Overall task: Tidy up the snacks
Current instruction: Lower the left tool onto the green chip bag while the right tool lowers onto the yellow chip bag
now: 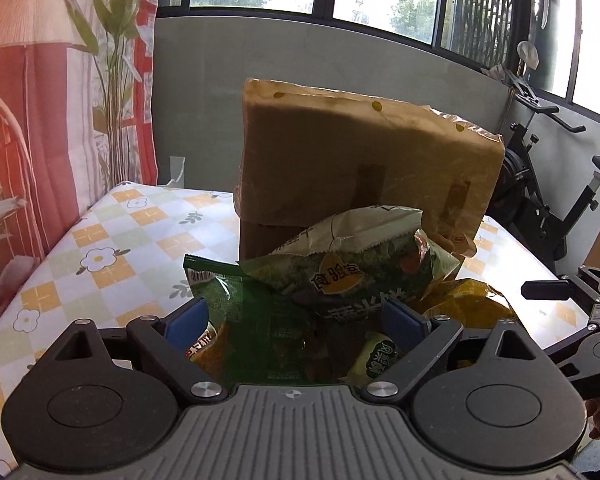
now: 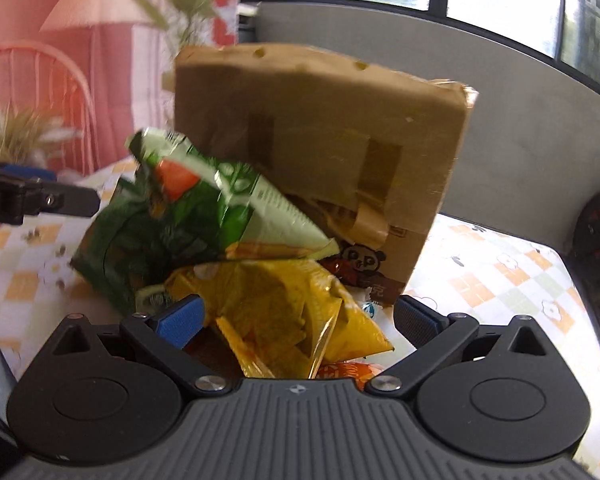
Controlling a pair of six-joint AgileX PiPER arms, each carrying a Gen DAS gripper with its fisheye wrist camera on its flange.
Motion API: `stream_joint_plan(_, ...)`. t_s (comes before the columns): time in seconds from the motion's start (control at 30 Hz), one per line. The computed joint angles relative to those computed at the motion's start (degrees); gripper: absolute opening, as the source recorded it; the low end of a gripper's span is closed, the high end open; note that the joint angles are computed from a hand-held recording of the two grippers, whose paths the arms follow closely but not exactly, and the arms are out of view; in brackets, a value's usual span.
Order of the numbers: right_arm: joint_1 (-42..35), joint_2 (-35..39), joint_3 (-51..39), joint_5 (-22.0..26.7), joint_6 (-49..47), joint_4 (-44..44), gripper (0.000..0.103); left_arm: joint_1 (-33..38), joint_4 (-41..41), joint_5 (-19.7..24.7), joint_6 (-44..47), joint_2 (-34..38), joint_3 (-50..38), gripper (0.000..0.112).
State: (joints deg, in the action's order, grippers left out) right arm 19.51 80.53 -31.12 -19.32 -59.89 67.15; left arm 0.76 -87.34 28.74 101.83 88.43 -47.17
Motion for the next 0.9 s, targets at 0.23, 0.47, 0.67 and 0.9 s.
stream_joint_plan(0.23,1.88,5.21,-2.66,-2.98,-11.98,3.36,0.100,0.01,-5.52,0.03,5.16,0.73,2.79,0.095)
stream_joint_plan(0.47,-0.81,8.32,-6.43,2.89,-7.84,-0.92,0.097,0.52,-7.68,-0.36,5.80,1.68,2.93,0.094)
stream_joint_plan(0.67,2.21,7.99,-3.45,-4.05,3.86,-2.62,0.084,-0.76,-5.67,-1.63,2.96,2.76,2.49,0.094)
stream_joint_plan(0.9,5.25,2.25,3.69,-9.43,18.81,-11.67,0.078,-1.35,-8.93,-3.73,5.59,3.17,3.07,0.091)
